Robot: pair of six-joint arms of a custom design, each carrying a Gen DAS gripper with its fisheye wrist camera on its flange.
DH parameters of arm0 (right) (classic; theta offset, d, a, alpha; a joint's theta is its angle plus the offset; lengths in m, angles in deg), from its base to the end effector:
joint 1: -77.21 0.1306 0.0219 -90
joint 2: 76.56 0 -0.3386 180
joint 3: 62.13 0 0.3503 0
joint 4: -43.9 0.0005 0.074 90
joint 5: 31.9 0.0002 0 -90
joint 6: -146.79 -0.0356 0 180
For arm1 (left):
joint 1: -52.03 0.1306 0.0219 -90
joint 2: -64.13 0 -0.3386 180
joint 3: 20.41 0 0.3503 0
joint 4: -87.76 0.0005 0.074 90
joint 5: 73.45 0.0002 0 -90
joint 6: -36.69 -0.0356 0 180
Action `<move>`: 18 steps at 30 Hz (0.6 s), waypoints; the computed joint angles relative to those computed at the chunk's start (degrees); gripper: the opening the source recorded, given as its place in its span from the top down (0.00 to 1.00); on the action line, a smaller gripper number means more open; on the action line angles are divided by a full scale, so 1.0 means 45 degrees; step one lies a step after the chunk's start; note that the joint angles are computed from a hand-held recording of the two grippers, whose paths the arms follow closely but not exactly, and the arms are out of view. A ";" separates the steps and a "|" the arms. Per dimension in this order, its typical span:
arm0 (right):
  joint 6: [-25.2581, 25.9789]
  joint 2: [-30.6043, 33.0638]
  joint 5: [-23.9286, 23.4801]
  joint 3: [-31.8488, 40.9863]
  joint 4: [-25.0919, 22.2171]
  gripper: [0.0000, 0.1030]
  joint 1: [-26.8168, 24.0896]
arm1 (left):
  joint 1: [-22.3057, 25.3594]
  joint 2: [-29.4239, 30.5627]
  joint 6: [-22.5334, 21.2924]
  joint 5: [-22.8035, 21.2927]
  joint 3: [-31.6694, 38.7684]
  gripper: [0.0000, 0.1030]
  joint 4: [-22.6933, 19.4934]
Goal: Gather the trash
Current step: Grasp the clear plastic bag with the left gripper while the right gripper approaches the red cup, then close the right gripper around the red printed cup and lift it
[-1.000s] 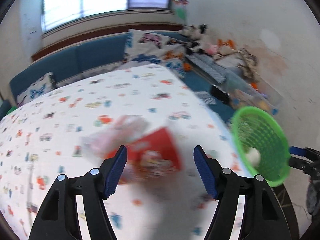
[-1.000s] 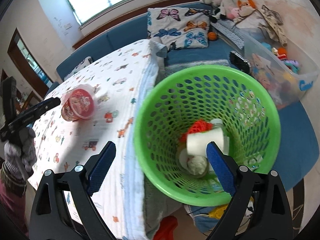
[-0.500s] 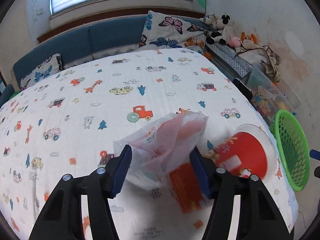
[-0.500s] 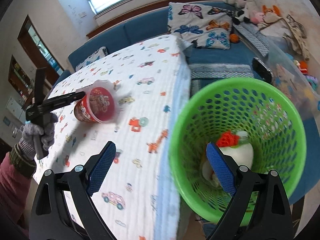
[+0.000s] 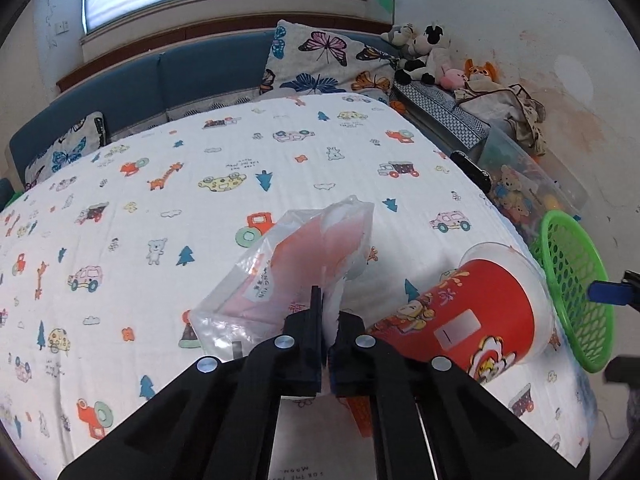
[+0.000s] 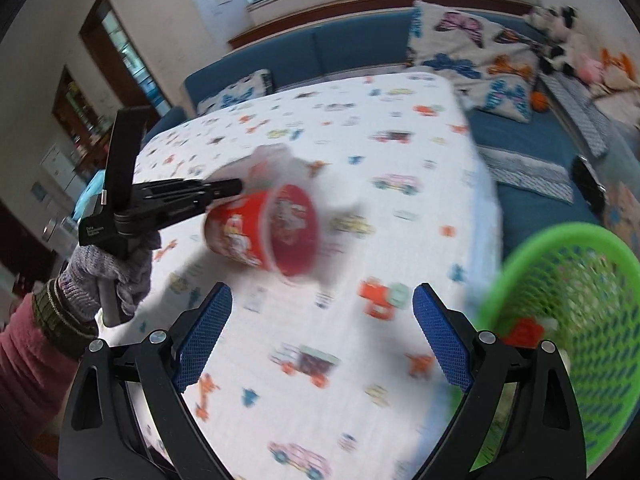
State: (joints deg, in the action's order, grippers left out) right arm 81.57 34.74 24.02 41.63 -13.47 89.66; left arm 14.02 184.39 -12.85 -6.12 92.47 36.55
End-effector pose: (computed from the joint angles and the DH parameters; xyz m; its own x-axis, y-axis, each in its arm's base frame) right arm 0.5191 0.1345 0.3063 -0.6308 -0.4948 -0.5977 -0.7434 0.6060 0.2830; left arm 0.4773 -0.3563 0.2868 -0.7777 -0.1522 -0.6100 -0.1244 0.9883 -0.0879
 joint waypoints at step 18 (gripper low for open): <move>-0.0265 0.2888 -0.1332 0.2787 -0.1537 0.26 0.1739 | -0.0640 -0.3796 0.3528 -0.2603 -0.4200 0.98 -0.0911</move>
